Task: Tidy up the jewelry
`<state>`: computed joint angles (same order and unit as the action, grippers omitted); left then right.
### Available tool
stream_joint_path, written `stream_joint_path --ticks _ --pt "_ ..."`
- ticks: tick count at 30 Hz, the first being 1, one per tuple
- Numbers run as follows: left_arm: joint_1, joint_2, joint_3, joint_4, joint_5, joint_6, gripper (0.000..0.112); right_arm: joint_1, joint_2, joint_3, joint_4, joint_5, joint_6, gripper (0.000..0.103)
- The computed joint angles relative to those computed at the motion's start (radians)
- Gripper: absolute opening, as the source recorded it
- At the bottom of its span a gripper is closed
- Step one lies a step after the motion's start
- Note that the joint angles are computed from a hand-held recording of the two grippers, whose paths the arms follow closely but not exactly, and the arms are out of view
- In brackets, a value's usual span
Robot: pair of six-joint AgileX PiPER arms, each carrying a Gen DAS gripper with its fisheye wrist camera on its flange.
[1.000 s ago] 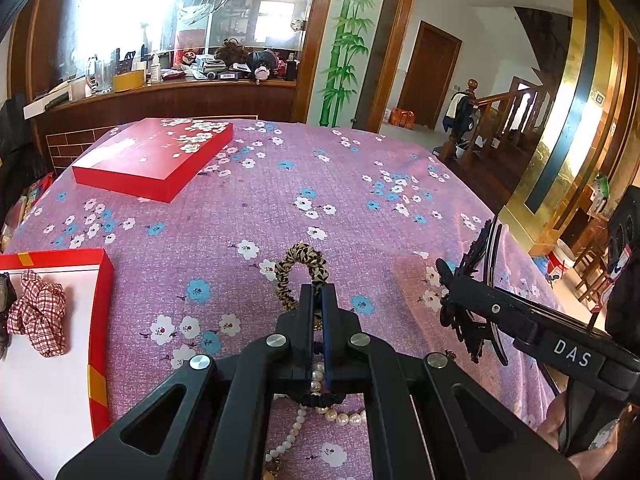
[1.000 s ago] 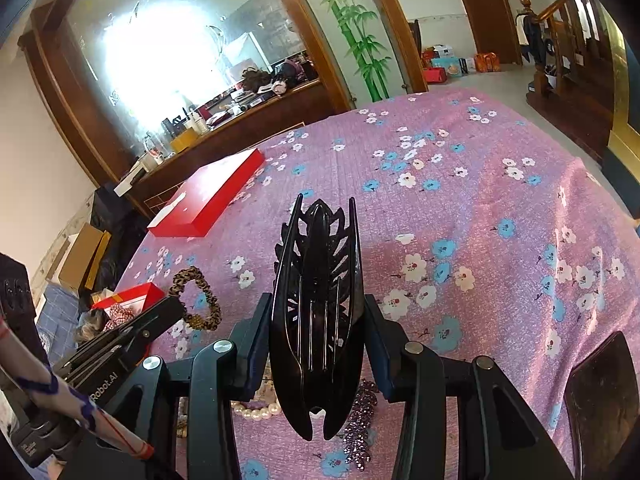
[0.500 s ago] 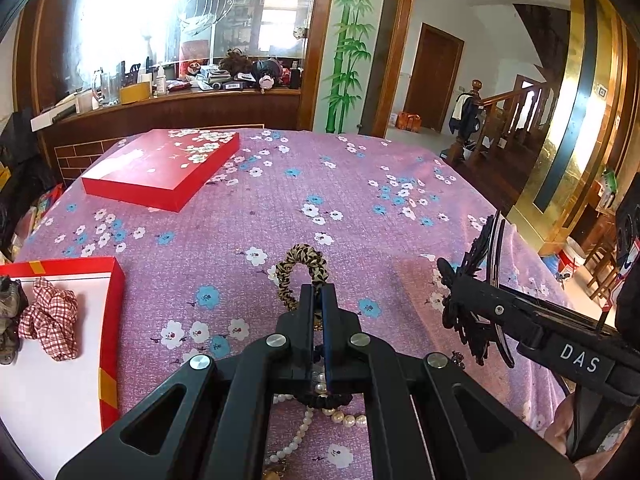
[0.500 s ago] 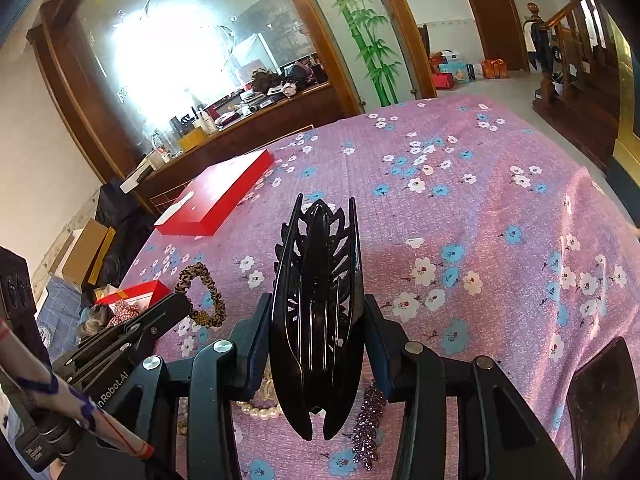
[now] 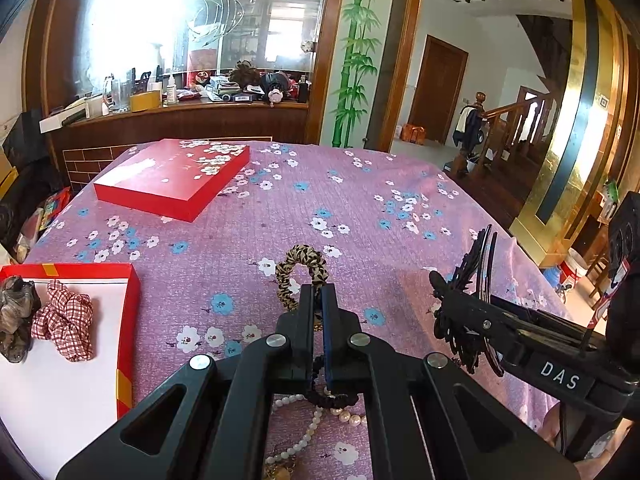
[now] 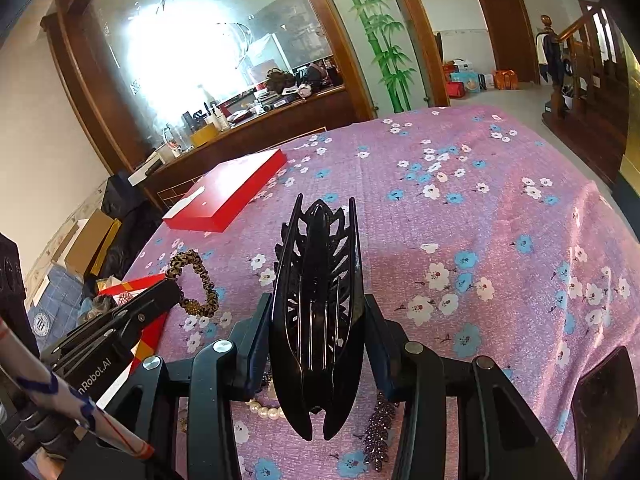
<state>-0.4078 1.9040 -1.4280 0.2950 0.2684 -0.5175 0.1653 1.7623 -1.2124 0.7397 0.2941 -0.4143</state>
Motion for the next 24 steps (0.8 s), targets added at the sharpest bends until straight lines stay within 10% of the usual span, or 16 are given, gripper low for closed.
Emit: stream_joint_path --ticks 24 --pt "-0.021 -0.021 0.053 0.211 -0.044 -0.201 0.003 -0.005 0.059 -0.067 0.051 0.081 -0.018 0.046"
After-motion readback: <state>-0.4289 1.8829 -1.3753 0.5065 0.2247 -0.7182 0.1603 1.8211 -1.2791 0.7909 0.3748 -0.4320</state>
